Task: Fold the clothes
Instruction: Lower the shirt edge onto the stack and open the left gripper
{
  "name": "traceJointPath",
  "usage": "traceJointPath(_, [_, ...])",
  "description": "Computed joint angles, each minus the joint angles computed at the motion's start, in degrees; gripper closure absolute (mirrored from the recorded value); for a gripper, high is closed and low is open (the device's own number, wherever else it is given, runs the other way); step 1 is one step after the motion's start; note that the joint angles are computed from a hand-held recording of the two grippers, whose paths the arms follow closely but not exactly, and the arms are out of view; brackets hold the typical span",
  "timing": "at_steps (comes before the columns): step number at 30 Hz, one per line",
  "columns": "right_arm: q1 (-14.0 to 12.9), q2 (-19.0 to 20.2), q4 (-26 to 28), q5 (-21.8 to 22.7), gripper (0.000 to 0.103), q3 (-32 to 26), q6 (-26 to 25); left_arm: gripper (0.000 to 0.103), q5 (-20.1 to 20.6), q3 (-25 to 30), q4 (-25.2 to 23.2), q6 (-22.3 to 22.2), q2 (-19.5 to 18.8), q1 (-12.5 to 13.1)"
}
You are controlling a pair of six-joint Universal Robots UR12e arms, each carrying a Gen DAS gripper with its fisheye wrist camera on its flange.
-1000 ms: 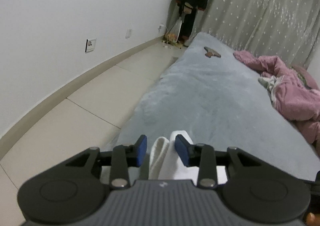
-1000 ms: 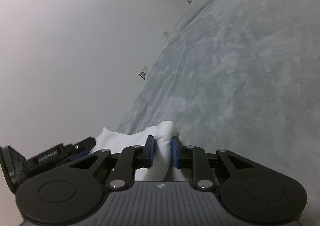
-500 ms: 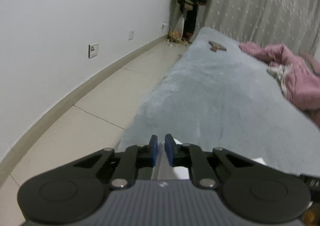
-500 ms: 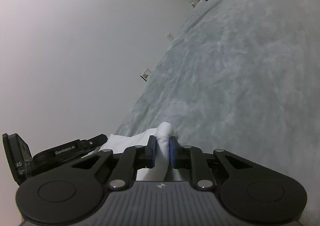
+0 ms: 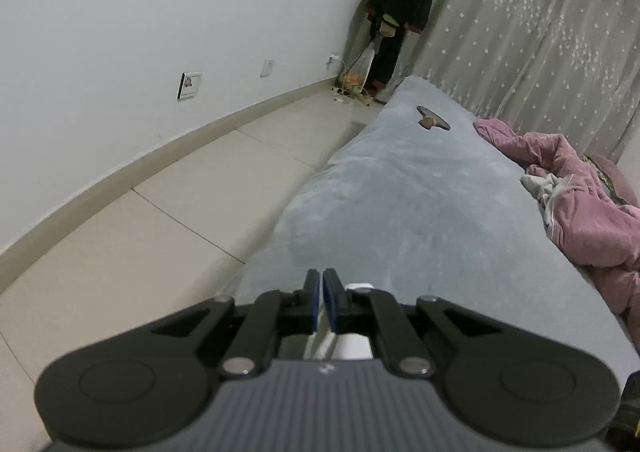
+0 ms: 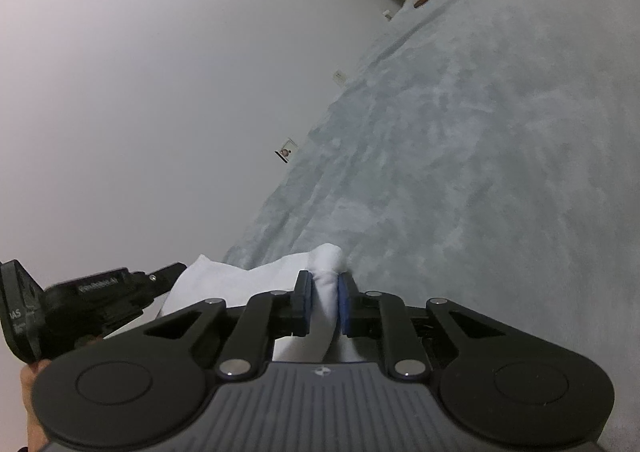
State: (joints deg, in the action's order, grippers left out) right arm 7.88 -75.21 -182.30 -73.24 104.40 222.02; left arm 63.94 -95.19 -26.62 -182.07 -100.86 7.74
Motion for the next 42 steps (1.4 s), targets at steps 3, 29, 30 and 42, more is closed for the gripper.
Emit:
traceJointPath(3, [-0.17,-0.06,-0.54,0.31,0.087,0.35,0.86,0.082,-0.48,0.66,-1.29,2.13,-0.33,-0.33])
traceJointPath(29, [-0.54,-0.06,-1.89,1.49,0.088,0.46,-0.39,0.094,4.79,1.54,-3.49,13.23,-0.51,-3.28])
traceJointPath(30, [-0.47,-0.06,-1.89,1.25,0.088,0.4,-0.51,0.094,4.44,1.13,-2.35,12.6,-0.33,-3.08])
traceJointPath(42, [1.39,0.32,2.53,-4.61,0.09,-1.37,-6.18,0.092,11.5,0.21,0.83,13.99,-0.85,-4.87])
